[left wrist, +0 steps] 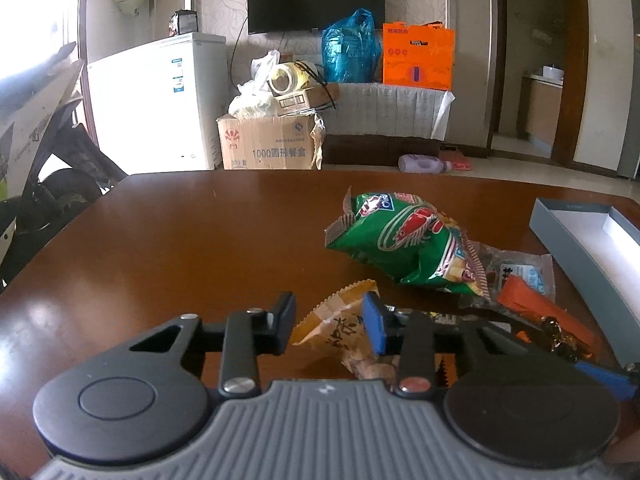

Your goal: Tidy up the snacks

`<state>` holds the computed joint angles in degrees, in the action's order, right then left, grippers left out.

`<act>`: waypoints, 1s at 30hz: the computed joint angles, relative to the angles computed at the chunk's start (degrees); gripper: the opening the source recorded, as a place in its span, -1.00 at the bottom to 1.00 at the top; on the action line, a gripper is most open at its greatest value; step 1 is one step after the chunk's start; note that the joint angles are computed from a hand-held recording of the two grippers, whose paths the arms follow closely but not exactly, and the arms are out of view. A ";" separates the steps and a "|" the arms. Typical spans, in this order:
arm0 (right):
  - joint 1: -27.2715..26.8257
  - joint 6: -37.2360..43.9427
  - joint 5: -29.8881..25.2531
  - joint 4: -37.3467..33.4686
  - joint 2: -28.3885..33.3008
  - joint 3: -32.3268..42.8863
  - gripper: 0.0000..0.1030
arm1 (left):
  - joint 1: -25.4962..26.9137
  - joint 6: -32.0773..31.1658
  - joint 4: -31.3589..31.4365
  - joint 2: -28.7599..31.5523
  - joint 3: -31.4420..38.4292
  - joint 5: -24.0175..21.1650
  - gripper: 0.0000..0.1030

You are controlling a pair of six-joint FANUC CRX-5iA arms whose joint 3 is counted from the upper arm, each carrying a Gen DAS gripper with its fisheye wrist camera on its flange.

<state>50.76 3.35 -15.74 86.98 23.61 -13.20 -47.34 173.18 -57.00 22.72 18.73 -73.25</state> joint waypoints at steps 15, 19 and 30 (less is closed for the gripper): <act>0.26 1.62 0.51 -2.40 0.02 0.38 -0.25 | 0.66 -0.93 0.57 0.67 0.31 1.96 -0.87; 0.13 1.62 1.23 -2.98 -0.10 0.37 -0.29 | 0.92 -0.50 1.13 0.10 -0.24 2.69 -0.95; -5.16 -17.86 6.50 19.97 -2.46 -1.86 -0.34 | 1.07 1.63 0.67 -1.78 -1.93 3.60 -0.99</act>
